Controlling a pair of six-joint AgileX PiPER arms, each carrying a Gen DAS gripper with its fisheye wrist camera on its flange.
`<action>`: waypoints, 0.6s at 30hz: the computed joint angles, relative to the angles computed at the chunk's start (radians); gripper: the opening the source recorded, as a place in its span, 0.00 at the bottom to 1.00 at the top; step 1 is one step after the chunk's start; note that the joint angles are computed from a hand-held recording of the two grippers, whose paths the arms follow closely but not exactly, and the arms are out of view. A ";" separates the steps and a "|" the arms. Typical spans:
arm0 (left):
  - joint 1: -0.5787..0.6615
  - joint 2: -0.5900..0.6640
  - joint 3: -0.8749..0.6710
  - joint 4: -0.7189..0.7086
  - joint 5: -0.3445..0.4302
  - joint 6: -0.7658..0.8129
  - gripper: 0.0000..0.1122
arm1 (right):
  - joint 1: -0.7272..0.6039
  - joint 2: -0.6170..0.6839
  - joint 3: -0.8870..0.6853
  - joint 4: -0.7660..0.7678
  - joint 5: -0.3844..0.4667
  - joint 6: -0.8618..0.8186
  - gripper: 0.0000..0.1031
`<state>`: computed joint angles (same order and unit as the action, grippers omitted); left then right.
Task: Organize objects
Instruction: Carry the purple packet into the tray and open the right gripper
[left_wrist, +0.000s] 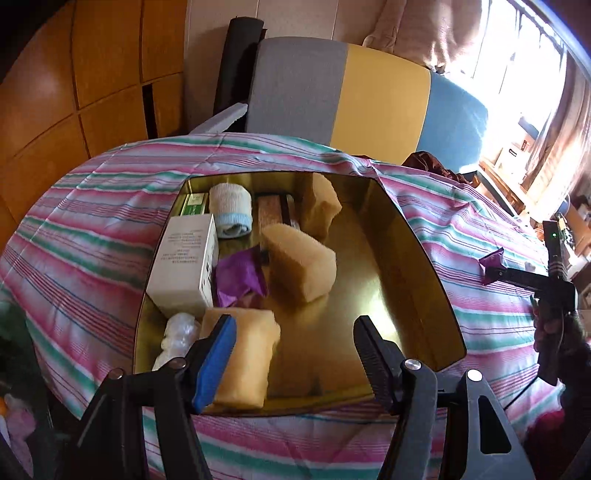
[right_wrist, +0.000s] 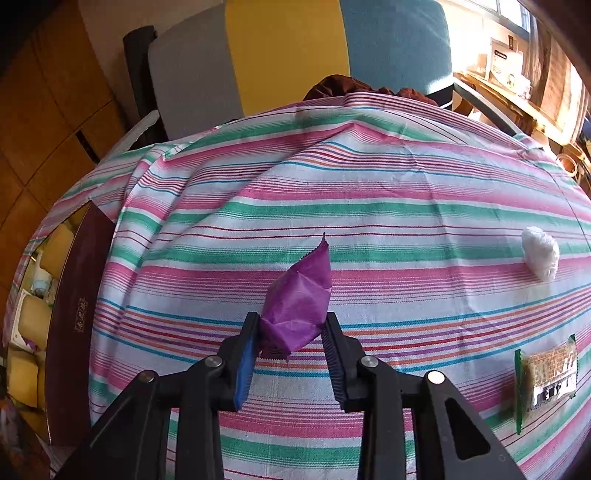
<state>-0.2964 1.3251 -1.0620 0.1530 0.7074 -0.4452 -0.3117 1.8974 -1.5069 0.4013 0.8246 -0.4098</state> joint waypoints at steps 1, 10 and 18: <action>-0.003 -0.012 0.010 -0.002 0.001 -0.005 0.60 | -0.006 0.008 -0.007 0.001 0.004 0.016 0.39; -0.018 -0.034 0.032 -0.050 -0.013 0.013 0.60 | -0.025 0.014 -0.006 0.009 -0.031 0.054 0.45; -0.065 -0.009 0.020 -0.045 -0.013 0.004 0.60 | 0.007 0.022 -0.012 -0.074 -0.063 0.094 0.35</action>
